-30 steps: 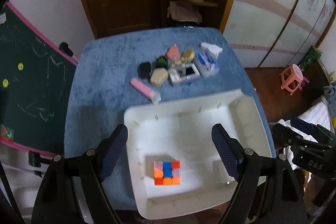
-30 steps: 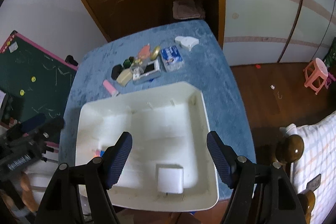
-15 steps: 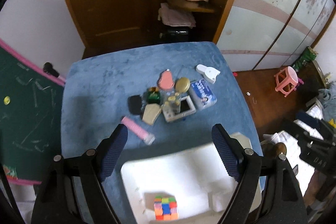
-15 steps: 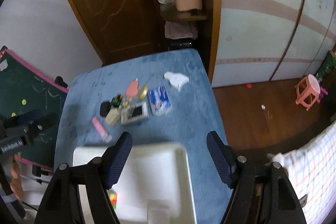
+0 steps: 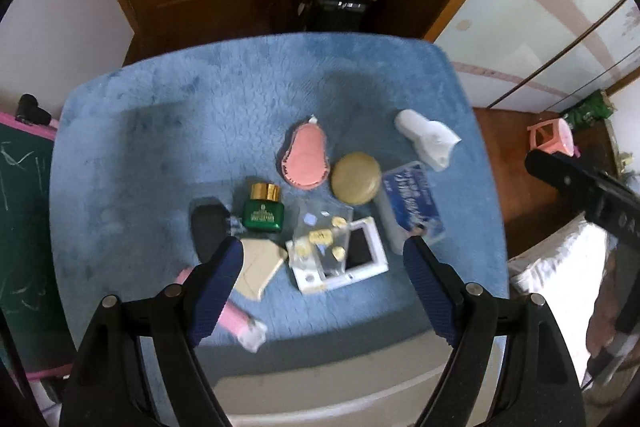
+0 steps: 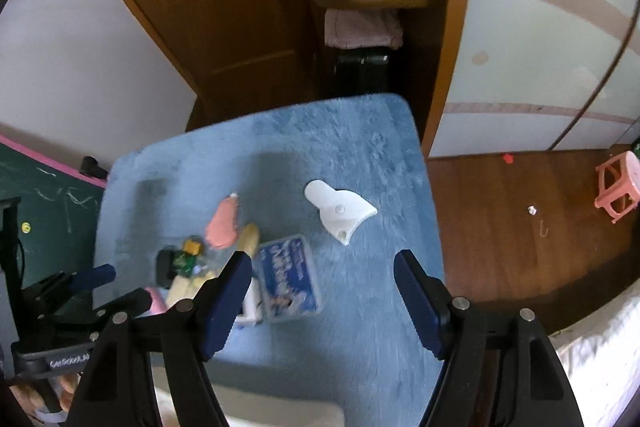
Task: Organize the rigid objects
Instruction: 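Move both tools back toward the remaining items on the table, then grasp the clear plastic box with the left tool while the right tool grasps the white tape measure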
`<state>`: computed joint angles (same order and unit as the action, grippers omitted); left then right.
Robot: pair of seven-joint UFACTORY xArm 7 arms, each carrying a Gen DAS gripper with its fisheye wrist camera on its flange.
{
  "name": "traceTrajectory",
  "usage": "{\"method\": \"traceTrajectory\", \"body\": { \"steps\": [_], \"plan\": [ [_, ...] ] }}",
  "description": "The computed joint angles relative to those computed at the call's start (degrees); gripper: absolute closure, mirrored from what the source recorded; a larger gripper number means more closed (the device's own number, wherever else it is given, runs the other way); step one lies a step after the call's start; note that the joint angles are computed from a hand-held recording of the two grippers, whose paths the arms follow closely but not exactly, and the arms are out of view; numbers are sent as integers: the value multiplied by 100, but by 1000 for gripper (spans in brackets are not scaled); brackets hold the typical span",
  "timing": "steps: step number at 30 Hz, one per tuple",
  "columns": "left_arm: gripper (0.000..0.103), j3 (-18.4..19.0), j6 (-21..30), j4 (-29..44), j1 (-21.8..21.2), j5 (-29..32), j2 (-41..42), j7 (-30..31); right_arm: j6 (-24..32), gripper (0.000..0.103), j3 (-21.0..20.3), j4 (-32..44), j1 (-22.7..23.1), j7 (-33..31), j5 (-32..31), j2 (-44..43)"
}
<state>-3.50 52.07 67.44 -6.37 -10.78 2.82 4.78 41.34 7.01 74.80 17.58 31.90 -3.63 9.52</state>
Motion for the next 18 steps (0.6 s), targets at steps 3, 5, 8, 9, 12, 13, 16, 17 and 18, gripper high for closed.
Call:
{"method": "traceTrajectory", "body": {
  "steps": [3,5,8,9,12,13,16,17,18],
  "plan": [
    [19,-5,35,143,4,27,336,26,-94,29,5,244,-137,-358,368,508],
    [19,-19,85,232,8,21,542,25,-68,29,13,427,-181,-540,507,804],
    [19,-53,177,311,15,-37,741,77,47,29,25,740,-196,-762,643,1207],
    [19,-65,188,329,9,-32,786,97,94,29,18,856,-186,-829,643,1333],
    [19,-91,229,323,-27,40,864,111,246,29,-71,1177,-83,-892,458,1645],
    [19,-97,241,336,-45,66,892,88,287,29,-113,1296,-49,-891,379,1759],
    [19,-109,250,340,-67,95,956,81,366,29,-118,1537,-81,-1020,389,2004],
    [19,-110,250,346,-73,108,975,74,401,29,-126,1622,-89,-1065,389,2084],
    [19,-113,256,348,-80,118,991,73,463,29,-163,1732,-64,-1079,329,2187]
  ]
}}
